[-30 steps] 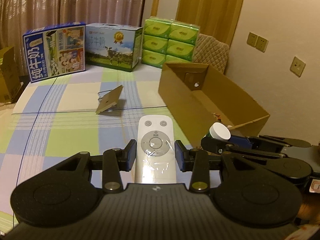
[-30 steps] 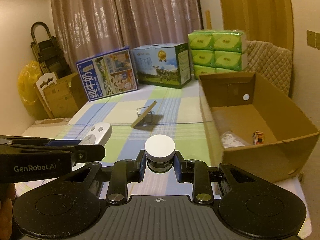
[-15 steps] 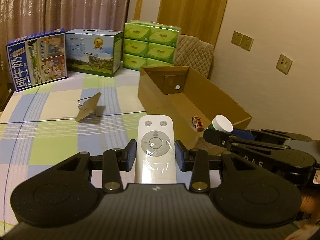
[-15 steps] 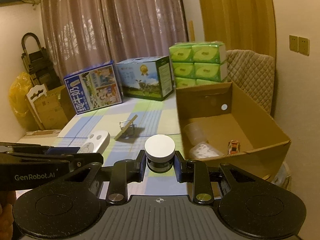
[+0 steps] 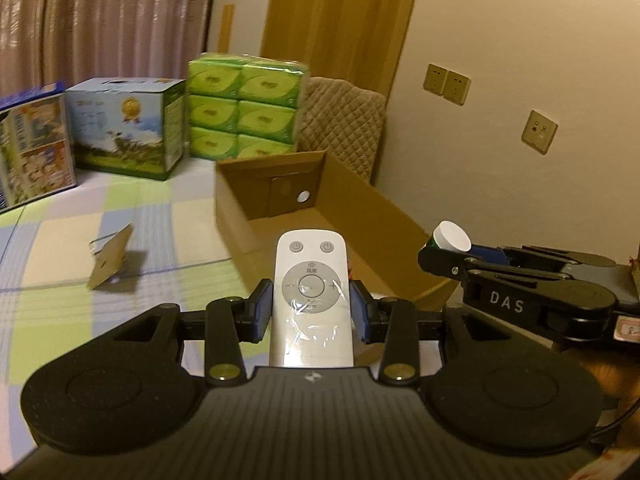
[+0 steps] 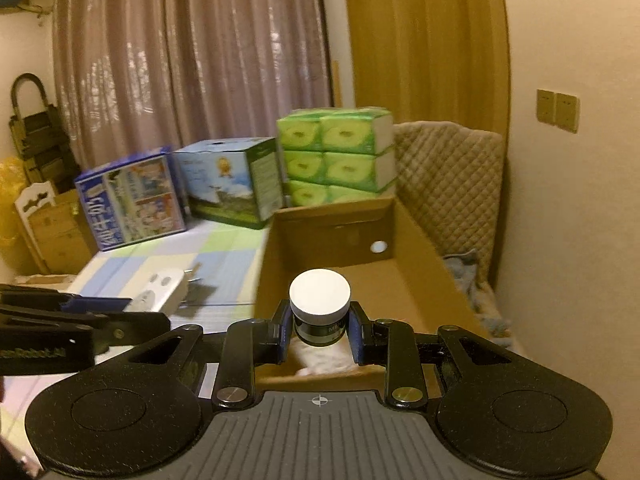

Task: Organize rigid objects
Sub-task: 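Carry the remote with the left tool while the right tool carries the jar to the box, then open both tools to drop the remote and jar into the box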

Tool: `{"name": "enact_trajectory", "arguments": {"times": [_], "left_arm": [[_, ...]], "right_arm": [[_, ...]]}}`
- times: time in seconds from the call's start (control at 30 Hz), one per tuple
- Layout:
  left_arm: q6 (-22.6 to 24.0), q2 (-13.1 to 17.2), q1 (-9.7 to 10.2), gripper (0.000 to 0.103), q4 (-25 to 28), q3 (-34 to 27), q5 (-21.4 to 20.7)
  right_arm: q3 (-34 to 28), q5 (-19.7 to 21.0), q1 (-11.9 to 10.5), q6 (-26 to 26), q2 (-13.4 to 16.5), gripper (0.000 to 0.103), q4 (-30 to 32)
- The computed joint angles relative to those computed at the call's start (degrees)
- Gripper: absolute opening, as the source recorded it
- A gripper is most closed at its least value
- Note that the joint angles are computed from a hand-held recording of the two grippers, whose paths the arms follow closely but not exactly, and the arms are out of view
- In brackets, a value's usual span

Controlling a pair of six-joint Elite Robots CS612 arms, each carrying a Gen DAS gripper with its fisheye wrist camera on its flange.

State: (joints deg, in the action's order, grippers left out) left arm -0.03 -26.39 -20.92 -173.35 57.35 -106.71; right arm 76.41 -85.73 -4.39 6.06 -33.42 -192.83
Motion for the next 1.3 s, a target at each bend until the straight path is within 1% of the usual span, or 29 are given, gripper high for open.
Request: {"name": "enact_trajectory", "arguments": {"times": [0.17, 0.3, 0.57, 0.9, 1.17, 1.2, 1.23, 1.27, 1.3], "left_arm": [[0.7, 3.0, -0.82, 0.035, 4.0, -6.6, -1.1], [2.0, 5.4, -1.51, 0.035, 7.5, -11.4, -0.6], [2.6, 10.1, -1.85, 0.035, 14.8, -20.6, -1.2], [3.0, 14.0, -2.07, 0.035, 20.3, -28.0, -1.5], [3.3, 17.4, -2.13, 0.035, 24.6, -34.7, -1.0], [3.3, 17.6, -2.15, 0.040, 24.7, -35.0, -0.9], [3.4, 17.7, -2.18, 0.051, 24.7, -35.3, -0.5], [3.2, 17.7, -2.16, 0.055, 24.2, -35.2, -0.3], [2.9, 17.7, -2.09, 0.058, 23.5, -35.0, -0.3]], "right_arm": [[-2.2, -0.4, -1.2, -0.1, 1.2, 0.025, 2.3], [-4.5, 0.1, -1.9, -0.4, 2.3, 0.025, 4.9], [-8.8, 0.7, -2.5, -0.5, 4.8, 0.025, 9.2], [-11.3, 0.6, -3.0, -0.3, 6.4, 0.025, 12.1], [-11.2, 0.3, -3.3, 0.5, 6.5, 0.025, 12.5], [-11.3, 0.3, -3.3, 0.5, 6.6, 0.025, 12.6], [-11.4, 0.4, -3.3, 0.6, 6.6, 0.025, 12.7], [-11.4, 0.3, -3.3, 0.6, 6.6, 0.025, 12.7], [-11.4, 0.3, -3.3, 0.7, 6.6, 0.025, 12.7]]}}
